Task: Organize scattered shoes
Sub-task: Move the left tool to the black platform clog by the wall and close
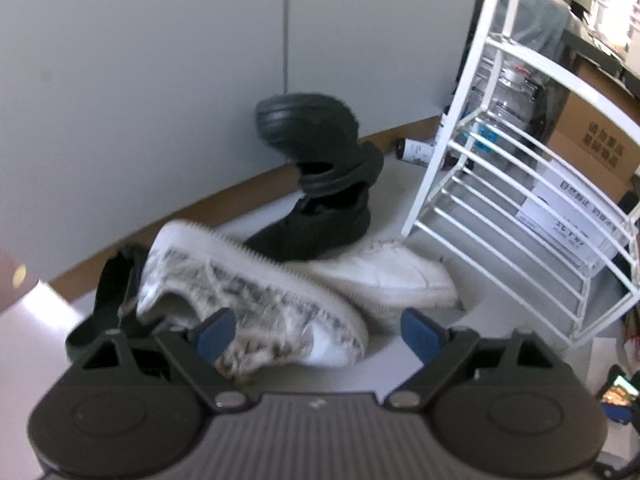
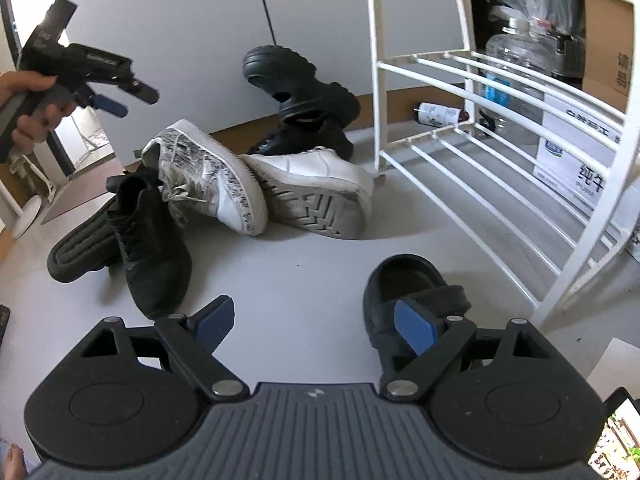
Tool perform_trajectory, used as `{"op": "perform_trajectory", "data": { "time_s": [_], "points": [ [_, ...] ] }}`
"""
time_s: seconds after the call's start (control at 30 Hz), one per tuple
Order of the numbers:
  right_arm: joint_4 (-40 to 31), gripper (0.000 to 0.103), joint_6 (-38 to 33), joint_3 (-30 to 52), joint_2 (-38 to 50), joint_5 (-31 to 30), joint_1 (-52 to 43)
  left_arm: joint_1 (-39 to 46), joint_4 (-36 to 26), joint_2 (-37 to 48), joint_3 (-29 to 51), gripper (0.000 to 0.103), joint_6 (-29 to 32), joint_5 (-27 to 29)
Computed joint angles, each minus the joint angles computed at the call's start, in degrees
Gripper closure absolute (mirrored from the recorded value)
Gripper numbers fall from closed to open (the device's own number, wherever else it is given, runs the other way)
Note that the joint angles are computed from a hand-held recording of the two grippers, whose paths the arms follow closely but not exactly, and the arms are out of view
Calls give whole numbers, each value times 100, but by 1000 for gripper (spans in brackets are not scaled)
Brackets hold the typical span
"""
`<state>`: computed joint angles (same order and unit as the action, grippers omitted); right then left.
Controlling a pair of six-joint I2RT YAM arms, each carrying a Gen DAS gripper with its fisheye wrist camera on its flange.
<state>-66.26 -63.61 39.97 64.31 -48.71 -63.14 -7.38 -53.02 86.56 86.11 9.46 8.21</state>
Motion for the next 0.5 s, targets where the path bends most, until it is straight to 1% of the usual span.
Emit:
{"op": "perform_trajectory", "data": {
  "time_s": [0.1,0.17,0.27,0.4,0.47,0.5],
  "points": [
    [24,12,-121,18,96,29,-89,-208,228,276,135,12,-117,-252],
    [49,12,-162,24,153,45,-124,-278,193,600,376,13,-203,-342],
    [174,12,-39,18,232,76,-110,-312,168,968,664,14,-360,-487],
    [366,12,166,-44,193,116,-19,-271,282,1428,976,21,-776,-688],
    [416,12,204,-77,165,131,22,-270,437,1530,1000,28,-877,-808],
    [437,12,231,-93,150,141,45,-276,571,1587,998,29,-926,-896]
  ]
}}
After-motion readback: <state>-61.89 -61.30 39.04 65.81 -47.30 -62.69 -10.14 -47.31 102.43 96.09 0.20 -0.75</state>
